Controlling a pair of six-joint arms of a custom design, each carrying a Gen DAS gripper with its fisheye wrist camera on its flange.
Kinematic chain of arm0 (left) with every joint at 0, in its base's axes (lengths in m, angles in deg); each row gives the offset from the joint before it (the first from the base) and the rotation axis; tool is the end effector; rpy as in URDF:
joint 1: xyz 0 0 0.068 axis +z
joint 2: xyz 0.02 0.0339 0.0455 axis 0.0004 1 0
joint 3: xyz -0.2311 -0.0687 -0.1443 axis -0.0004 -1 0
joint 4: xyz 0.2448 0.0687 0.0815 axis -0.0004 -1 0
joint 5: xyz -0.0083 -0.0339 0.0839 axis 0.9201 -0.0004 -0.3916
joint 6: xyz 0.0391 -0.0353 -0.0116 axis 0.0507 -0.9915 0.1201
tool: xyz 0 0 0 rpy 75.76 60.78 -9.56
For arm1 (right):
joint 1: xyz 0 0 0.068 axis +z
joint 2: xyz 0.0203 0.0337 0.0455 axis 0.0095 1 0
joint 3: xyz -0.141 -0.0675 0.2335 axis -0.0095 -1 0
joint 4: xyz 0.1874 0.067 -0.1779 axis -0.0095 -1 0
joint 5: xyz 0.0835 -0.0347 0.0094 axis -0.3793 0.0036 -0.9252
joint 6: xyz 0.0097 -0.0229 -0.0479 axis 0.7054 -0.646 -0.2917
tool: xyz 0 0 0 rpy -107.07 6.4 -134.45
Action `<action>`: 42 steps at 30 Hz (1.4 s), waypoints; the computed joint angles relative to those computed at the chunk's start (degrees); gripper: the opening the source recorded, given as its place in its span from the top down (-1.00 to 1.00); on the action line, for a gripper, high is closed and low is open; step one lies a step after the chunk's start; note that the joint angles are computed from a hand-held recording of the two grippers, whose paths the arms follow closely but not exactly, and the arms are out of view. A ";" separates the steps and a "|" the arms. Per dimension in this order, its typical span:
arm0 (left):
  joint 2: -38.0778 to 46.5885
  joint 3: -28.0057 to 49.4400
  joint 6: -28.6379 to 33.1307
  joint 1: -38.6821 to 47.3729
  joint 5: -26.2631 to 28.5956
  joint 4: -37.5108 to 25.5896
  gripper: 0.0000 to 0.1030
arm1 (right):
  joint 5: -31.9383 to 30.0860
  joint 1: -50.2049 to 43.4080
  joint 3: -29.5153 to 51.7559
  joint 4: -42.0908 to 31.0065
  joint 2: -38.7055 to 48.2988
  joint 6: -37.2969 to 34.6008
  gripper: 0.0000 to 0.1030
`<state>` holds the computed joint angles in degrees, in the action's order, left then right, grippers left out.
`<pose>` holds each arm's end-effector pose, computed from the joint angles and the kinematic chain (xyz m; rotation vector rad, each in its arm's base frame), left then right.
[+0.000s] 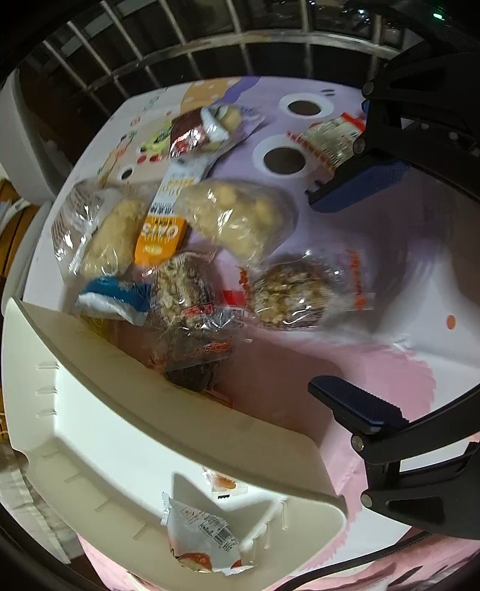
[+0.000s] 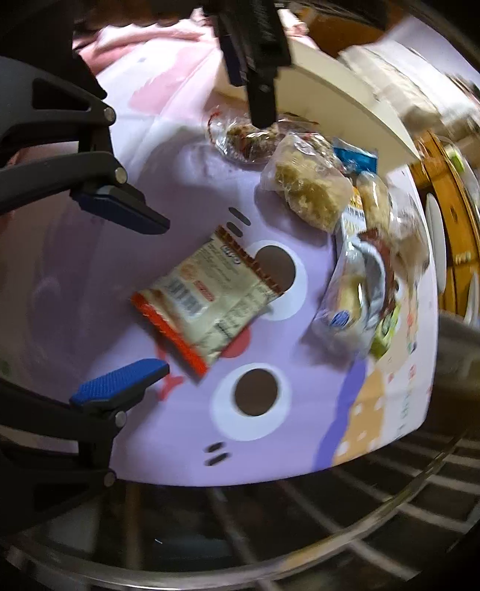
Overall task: Organize snacks
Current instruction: 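Withdraw both tools from the tray back toward the snack pile, then grasp the LIPO biscuit pack with the right tool while the left tool grasps a clear nut bag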
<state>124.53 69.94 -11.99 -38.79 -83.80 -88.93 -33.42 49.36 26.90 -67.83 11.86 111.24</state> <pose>0.2076 -0.1659 0.1268 -0.2991 2.9356 -0.2198 0.1250 0.1367 0.1418 -0.1347 2.8742 0.1588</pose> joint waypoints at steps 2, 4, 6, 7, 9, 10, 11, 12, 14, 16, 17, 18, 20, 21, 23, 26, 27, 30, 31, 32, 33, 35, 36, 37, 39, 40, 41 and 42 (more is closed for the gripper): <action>2.19 0.76 -0.44 0.15 -0.23 0.52 -0.72 | 1.34 0.23 0.39 1.45 2.30 -3.08 -0.37; 3.99 1.40 -0.73 0.26 -0.42 0.89 -0.72 | 1.72 -0.01 0.16 3.10 3.42 -5.61 -0.37; 5.81 2.07 -0.94 0.44 -0.62 1.38 -0.71 | 2.03 -0.46 0.03 4.95 4.84 -7.71 -0.37; 6.83 2.47 -1.01 0.61 -0.71 1.53 -0.70 | 2.30 -0.86 -0.15 6.00 5.56 -9.08 -0.37; 8.63 3.12 -1.39 0.79 -1.12 1.70 -0.59 | 2.70 -1.51 -0.20 7.56 7.15 -11.07 -0.37; 9.15 3.19 -1.56 0.89 -1.36 1.82 -0.58 | 3.03 -1.99 -0.26 8.19 7.87 -12.37 -0.37; 9.84 3.34 -1.71 1.13 -1.41 2.02 -0.55 | 3.30 -2.28 -0.24 8.71 8.48 -13.16 -0.37; 10.60 3.57 -1.85 1.45 -1.22 2.27 -0.54 | 3.33 -2.53 -0.21 9.37 9.05 -13.98 -0.37; 11.34 3.45 -1.73 2.13 -0.95 3.04 -0.53 | 2.94 -3.41 -0.22 10.48 9.70 -16.27 -0.37; 12.07 3.47 -1.54 2.46 -0.93 3.76 -0.48 | 2.94 -3.60 -0.12 11.31 10.38 -17.82 -0.37; 12.51 3.63 -1.48 2.54 -1.03 3.85 -0.43 | 2.97 -3.59 -0.25 11.50 10.41 -18.50 -0.37; 12.85 3.90 -1.32 2.72 -1.04 3.80 -0.39 | 2.89 -3.70 -0.21 11.75 10.76 -19.05 -0.37; 13.75 4.28 -1.32 2.70 -1.05 4.41 -0.36 | 2.55 -4.08 -0.14 12.46 11.48 -20.16 -0.37; 13.97 4.45 -1.29 2.66 -1.16 4.36 -0.36 | 2.44 -4.16 -0.25 12.78 11.47 -20.56 -0.37; 14.54 4.97 -1.15 2.54 -1.37 4.12 -0.35 | 2.02 -4.20 -0.43 13.69 11.53 -21.55 -0.37; 15.34 6.06 -1.36 2.14 -1.52 3.93 -0.26 | 2.28 -3.90 -0.41 14.62 12.18 -23.33 -0.38; 15.55 6.39 -1.68 1.76 -1.71 3.84 -0.14 | 2.25 -3.78 -0.50 14.92 12.11 -23.56 -0.39; 14.32 6.56 -2.95 -0.05 -2.95 2.33 0.20 | 1.77 -3.80 -0.76 16.03 12.29 -24.00 -0.41; 14.30 6.50 -3.03 -0.03 -2.77 2.58 0.20 | 1.69 -3.74 -0.83 16.14 12.13 -24.02 -0.41; 14.38 6.74 -3.37 -0.28 -2.76 2.47 0.20 | 1.65 -3.68 -0.93 16.33 12.05 -24.07 -0.41; 14.36 6.74 -3.46 -0.27 -2.67 2.58 0.20 | 1.69 -3.57 -1.06 16.53 11.96 -24.09 -0.41; 14.47 6.91 -3.61 -0.32 -2.43 2.68 0.21 | 1.71 -3.46 -1.12 16.61 11.87 -23.87 -0.39; 14.01 6.46 -3.43 -0.23 -2.29 2.69 0.21 | 1.80 -3.35 -1.25 16.50 11.59 -23.59 -0.33; 14.03 6.52 -3.43 -0.35 -2.12 2.63 0.21 | 1.58 -3.62 -1.30 16.55 11.47 -23.63 -0.29; 13.35 5.64 -3.45 -0.53 -1.90 2.86 0.21 | 1.26 -3.90 -1.52 16.58 10.91 -23.83 -0.11; 12.14 4.37 -3.14 -0.38 -1.72 2.92 0.21 | 1.35 -3.63 -1.58 16.38 10.51 -23.85 -0.08; 12.21 4.43 -2.80 -0.12 -1.49 2.83 0.21 | 1.51 -3.47 -1.57 16.33 10.40 -23.94 -0.02; 12.36 4.26 -2.82 -0.12 -1.33 3.04 0.21 | 1.84 -3.11 -1.52 16.20 10.21 -23.93 0.02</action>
<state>136.89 74.20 -14.80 -38.90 -85.13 -85.89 -31.58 46.25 25.38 -51.62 22.07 87.31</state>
